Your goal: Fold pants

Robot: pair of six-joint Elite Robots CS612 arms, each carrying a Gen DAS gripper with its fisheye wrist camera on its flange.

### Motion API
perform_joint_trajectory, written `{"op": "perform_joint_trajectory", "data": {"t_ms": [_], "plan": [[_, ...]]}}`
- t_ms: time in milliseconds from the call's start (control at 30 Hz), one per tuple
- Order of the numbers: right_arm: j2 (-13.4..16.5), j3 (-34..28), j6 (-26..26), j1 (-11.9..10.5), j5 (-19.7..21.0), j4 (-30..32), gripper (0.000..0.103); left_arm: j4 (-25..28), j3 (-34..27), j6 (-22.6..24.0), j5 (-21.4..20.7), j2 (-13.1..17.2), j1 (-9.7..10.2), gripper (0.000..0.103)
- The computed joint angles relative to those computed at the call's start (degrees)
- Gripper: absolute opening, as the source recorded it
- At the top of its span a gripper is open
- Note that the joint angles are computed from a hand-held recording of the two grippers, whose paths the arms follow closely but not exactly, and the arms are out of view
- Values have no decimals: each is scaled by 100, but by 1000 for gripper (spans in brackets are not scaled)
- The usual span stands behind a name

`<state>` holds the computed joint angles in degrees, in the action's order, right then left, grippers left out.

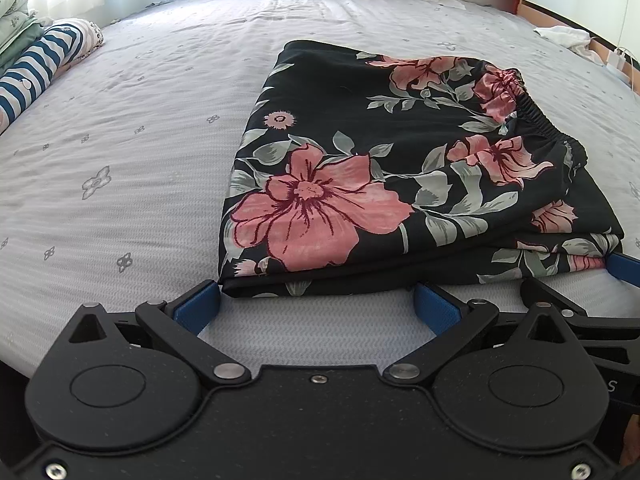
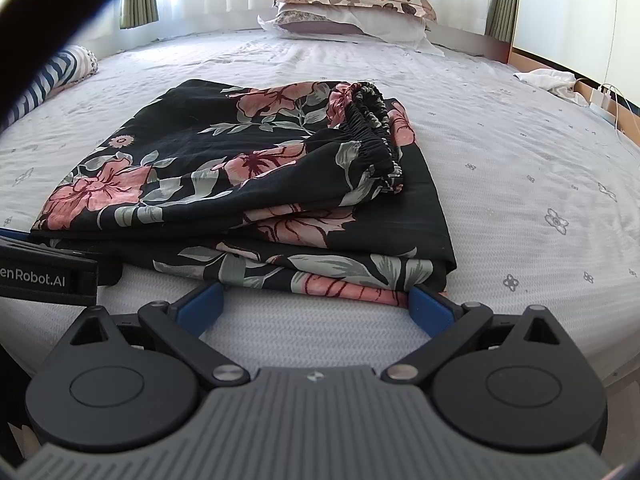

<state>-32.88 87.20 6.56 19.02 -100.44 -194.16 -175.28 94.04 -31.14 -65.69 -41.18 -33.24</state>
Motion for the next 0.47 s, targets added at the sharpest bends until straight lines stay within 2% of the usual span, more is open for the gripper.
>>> {"op": "perform_joint_trajectory", "data": {"t_ms": [467], "plan": [[-1, 1, -18, 2, -8, -5, 103, -148, 36, 9, 71, 16, -21, 103]]}}
